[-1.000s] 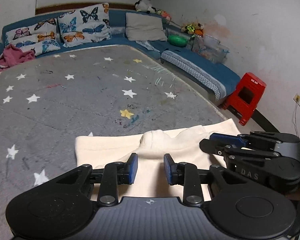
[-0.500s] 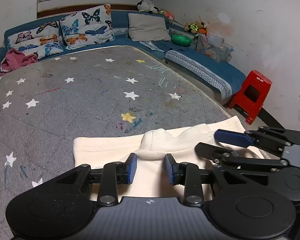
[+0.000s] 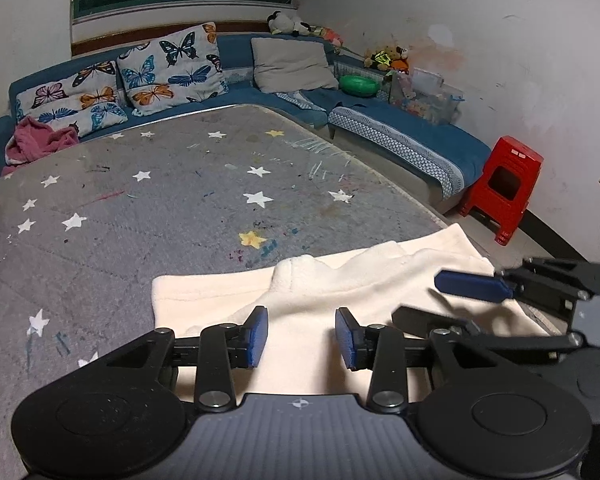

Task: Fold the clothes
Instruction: 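Lay the folded shirt flat and open both grippers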

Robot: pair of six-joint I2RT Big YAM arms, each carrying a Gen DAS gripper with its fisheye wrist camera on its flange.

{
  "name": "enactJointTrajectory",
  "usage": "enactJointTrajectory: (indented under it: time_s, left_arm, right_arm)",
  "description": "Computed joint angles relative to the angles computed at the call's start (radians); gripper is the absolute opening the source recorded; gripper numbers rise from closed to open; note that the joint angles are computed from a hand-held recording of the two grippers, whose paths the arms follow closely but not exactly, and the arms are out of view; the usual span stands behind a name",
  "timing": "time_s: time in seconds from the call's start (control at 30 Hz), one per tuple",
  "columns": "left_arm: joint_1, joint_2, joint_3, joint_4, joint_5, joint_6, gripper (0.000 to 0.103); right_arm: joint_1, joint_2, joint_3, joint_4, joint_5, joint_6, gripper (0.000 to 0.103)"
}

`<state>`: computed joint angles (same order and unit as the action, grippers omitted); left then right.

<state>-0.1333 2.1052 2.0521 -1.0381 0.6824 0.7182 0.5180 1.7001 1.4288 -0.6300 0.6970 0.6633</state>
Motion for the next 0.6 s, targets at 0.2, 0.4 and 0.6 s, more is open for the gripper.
enactJointTrajectory:
  time_s: [0.2,0.4,0.6]
  left_arm:
    - [0.018,-0.051,-0.072,0.014,0.019,0.04,0.045]
    - [0.036,-0.1,-0.15,0.024,0.024,0.073,0.057]
    - [0.055,-0.143,-0.213,0.04,0.028,0.07,0.074]
  right_arm:
    - [0.047,-0.039,-0.048,-0.022,0.022,0.07,0.044]
    - [0.09,-0.068,-0.083,-0.074,0.048,0.154,0.053]
    - [0.124,-0.08,-0.09,-0.1,0.09,0.208,0.062]
